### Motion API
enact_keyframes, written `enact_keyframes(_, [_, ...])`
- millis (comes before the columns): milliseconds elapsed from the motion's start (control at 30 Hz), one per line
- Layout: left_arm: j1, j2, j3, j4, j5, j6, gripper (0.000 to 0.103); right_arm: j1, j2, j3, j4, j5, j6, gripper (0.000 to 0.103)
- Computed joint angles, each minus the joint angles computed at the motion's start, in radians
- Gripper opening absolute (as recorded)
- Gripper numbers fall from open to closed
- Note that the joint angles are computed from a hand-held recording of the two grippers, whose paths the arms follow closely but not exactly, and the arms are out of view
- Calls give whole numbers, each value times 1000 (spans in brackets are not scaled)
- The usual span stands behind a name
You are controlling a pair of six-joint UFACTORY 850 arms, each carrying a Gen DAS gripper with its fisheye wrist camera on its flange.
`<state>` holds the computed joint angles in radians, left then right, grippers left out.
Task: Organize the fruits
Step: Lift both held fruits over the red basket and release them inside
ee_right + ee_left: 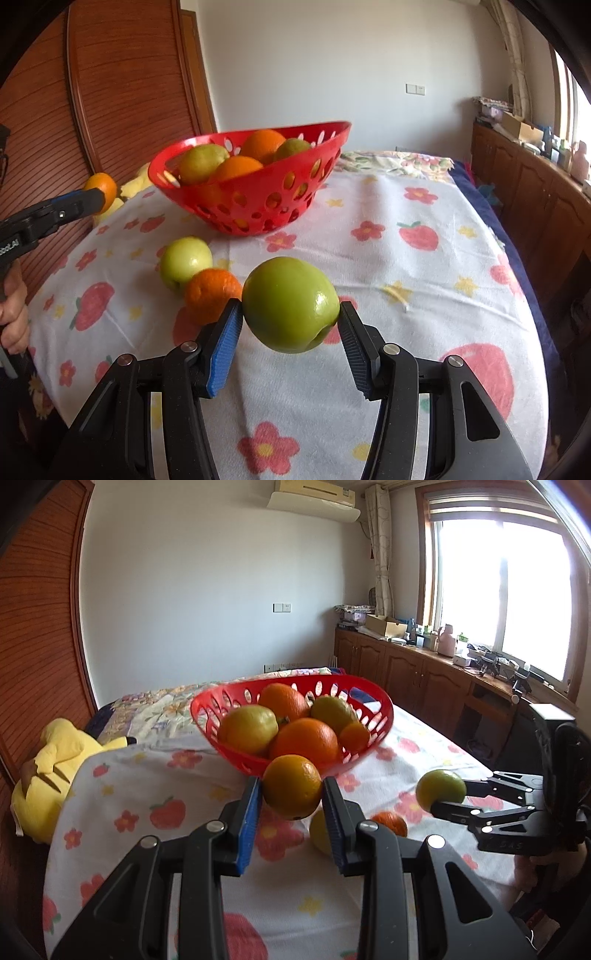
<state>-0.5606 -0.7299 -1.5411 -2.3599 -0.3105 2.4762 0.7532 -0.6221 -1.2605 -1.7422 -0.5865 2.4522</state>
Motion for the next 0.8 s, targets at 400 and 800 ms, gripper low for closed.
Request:
enact_keyframes(400, [7, -125, -241, 366, 42, -396, 32, -52, 56, -56, -58, -25, -109, 54])
enact_keyframes(800, [-5, -243, -424, 759, 59, -771, 32, -109, -40, -219, -63, 88, -231, 54])
